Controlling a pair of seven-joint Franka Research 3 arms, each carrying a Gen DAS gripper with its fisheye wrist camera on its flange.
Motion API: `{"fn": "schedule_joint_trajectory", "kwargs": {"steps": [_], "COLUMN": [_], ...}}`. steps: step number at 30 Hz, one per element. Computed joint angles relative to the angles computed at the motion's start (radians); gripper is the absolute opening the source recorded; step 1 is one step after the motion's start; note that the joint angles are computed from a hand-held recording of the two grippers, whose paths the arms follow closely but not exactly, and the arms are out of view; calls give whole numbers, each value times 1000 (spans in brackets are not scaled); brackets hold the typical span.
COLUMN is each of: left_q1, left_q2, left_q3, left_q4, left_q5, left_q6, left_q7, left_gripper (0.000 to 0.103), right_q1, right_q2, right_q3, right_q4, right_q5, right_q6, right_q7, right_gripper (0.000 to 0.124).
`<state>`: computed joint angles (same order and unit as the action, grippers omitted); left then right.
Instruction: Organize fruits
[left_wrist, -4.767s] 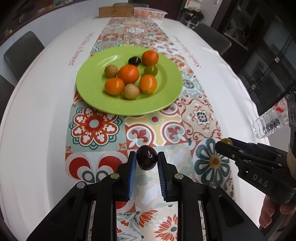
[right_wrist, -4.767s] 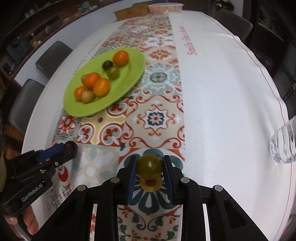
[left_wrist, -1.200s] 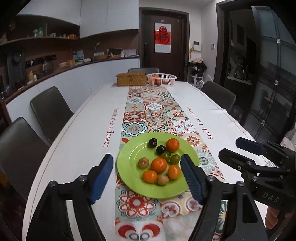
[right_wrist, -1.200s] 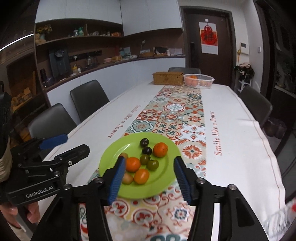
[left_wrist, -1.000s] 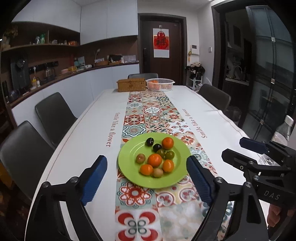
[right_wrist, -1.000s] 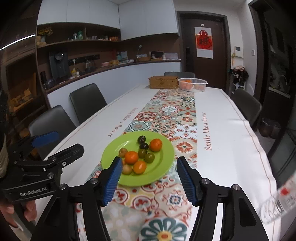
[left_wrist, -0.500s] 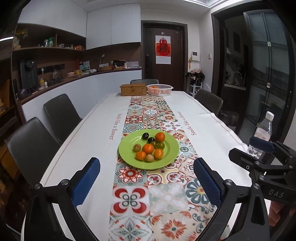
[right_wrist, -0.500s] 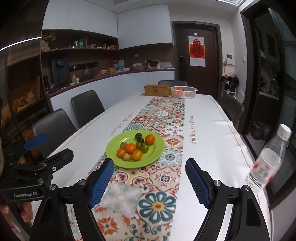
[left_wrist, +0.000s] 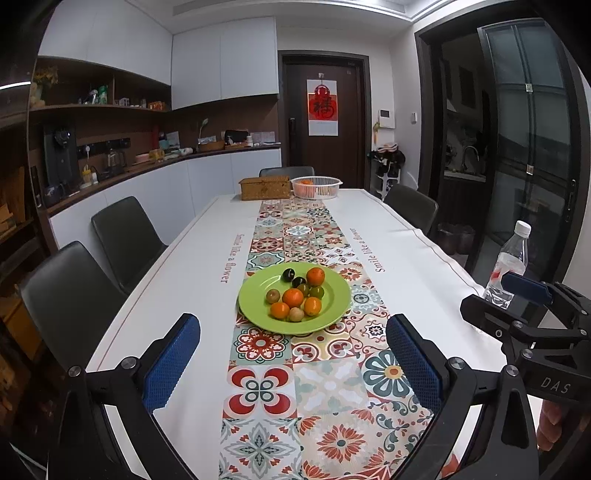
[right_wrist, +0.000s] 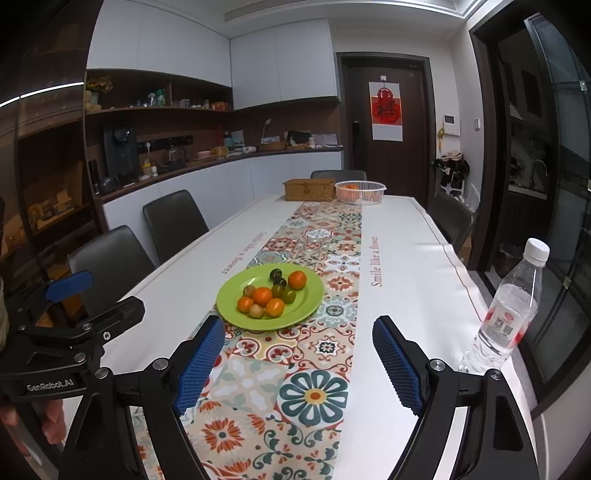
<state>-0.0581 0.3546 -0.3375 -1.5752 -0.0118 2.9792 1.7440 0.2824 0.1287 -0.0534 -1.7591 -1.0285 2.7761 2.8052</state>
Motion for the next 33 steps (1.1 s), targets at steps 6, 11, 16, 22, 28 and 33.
{"fn": "schedule_joint_trajectory", "kwargs": {"steps": [6, 11, 16, 22, 28, 33], "left_q1": [1, 5, 13, 16, 4, -4], "left_q2": [-23, -40, -49, -50, -58, -65], "left_q3": [3, 0, -10, -14, 5, 19], "left_q4": [-28, -46, -64, -68, -81, -93], "left_q5": [4, 0, -14, -23, -11, 13], "left_q6": [10, 13, 29, 33, 45, 53], "left_q7": [-5, -1, 16, 22, -4, -34], "left_gripper": [103, 103, 103, 103, 103, 103], "right_q1": [4, 1, -2, -5, -5, -5], "right_q2": [-11, -19, -23, -27, -31, -28], "right_q3": [6, 15, 21, 24, 28, 29], "right_q4": [-6, -16, -20, -26, -30, -27], "right_q5": [-18, -22, -18, -13, -12, -6], "right_q6": [-15, -17, -18, -20, -28, -31], "right_q7": [10, 14, 10, 5, 5, 0], "right_gripper": [83, 83, 83, 83, 83, 83]}}
